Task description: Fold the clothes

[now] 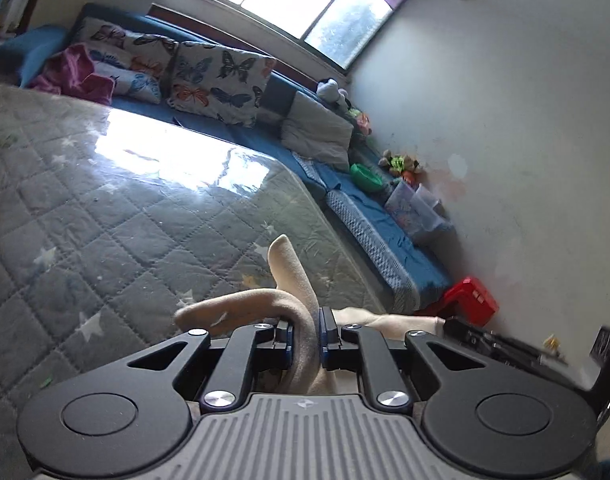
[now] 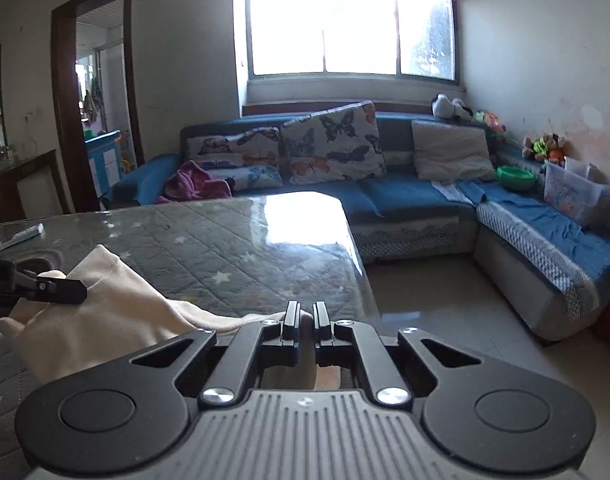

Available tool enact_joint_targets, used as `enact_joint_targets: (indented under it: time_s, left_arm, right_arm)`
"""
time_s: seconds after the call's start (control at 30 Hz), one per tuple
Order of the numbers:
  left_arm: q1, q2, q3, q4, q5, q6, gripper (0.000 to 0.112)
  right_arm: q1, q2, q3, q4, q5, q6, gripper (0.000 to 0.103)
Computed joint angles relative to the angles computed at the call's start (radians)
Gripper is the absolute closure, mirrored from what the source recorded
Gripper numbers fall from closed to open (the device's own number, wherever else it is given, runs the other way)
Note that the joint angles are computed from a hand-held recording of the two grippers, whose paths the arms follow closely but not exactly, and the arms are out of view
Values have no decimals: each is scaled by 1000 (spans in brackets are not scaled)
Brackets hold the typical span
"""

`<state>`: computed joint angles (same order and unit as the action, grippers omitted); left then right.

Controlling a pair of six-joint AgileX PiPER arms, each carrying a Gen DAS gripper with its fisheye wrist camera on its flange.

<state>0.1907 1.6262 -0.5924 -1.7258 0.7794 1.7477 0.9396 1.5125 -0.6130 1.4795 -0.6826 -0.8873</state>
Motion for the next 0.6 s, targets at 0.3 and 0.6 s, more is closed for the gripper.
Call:
enact_joint_targets:
  time_s: [0.3, 0.6]
  left_arm:
    - [30, 126, -80, 131, -73, -123, 98]
    - [38, 154, -119, 264, -75, -217, 98]
  right_arm:
    - [-137, 55, 75, -247, 151, 321, 69]
    - [-149, 89, 119, -397, 190, 458, 65]
